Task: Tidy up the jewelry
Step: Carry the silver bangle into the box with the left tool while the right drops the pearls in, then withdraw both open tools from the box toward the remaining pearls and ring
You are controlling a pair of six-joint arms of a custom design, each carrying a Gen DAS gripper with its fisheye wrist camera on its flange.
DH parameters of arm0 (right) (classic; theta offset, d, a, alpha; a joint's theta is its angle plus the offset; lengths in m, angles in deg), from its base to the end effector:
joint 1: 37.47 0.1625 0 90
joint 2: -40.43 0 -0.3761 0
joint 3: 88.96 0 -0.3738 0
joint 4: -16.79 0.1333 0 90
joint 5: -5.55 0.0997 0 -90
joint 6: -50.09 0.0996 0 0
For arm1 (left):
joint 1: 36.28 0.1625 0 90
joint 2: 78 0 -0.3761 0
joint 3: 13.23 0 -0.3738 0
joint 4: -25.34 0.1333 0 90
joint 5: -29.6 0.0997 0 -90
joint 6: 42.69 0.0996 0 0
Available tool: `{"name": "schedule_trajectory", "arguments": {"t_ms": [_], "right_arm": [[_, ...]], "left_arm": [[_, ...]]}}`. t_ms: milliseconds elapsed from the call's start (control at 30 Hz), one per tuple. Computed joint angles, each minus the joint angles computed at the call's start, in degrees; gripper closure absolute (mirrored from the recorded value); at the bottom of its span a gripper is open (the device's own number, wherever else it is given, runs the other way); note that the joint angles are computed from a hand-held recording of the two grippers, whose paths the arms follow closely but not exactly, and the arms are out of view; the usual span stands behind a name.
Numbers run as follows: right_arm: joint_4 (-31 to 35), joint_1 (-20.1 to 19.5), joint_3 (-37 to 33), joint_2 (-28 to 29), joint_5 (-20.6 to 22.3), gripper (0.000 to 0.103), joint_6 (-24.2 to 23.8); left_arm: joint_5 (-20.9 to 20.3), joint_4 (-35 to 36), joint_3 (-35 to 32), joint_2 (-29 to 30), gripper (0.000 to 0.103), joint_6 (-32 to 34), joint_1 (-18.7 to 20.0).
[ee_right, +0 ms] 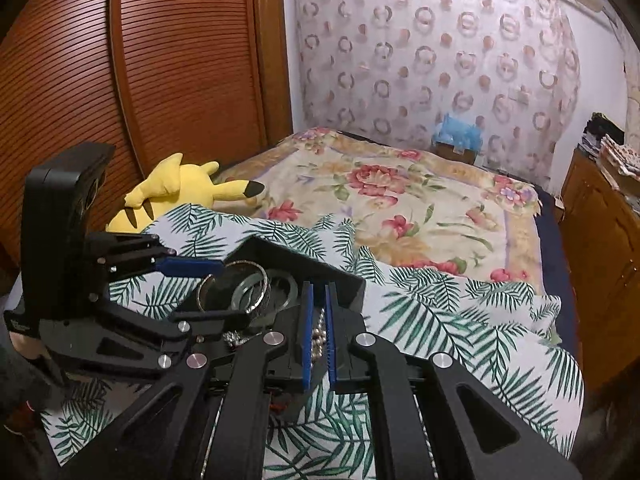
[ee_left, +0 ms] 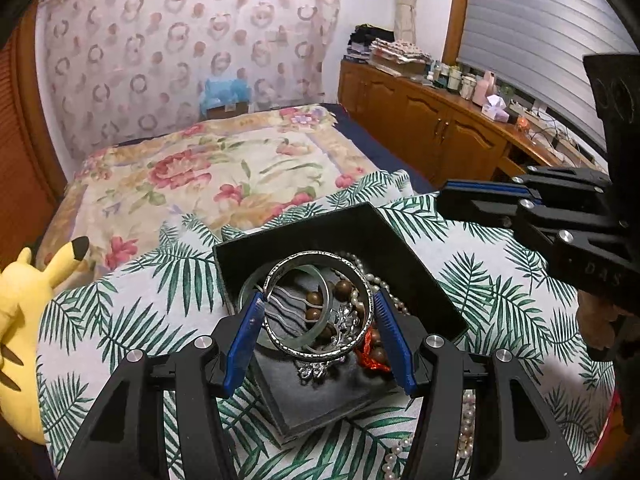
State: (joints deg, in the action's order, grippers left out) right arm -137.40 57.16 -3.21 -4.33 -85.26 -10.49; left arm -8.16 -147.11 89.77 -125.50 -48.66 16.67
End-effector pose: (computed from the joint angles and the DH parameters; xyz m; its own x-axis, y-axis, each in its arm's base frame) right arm 0.1864 -0.6672 0.1299 -0.4252 -0.8349 0.3495 -0.9049 0.3845 -0.1822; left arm -0.1816 -0.5925 0.1225 -0.7566 0.0085 -0.6538 0.4609 0.7162 -0.5241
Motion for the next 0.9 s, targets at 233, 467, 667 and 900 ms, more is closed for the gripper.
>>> {"name": "schedule_trajectory", "arguments": {"t_ms": [233,467,667,900], "right_arm": [[-2.35,-2.13,4.24,-2.48,-0.77,0.096,-0.45],[-5.34,-4.87,10.27,-6.3,-1.71,0.096,-1.25],[-6.73,-6.92,15.4,-9.62,-2.86,0.096,-2.05],[-7.07,-8.44,18.89,-12.05,-3.29,0.079,-2.45]], "left_arm": [[-0.18,-0.37,-0.31,0.29,0.043,0.52,-0.04],[-0.02,-2.61,3.76,-1.68,0.04,-0.27,-1.83],[0.36,-3.25,9.22,-3.98,0.04,-3.51,-4.33],[0.58,-1.49,13.24,-5.36,0.04,-7.96,-5.61]]}}
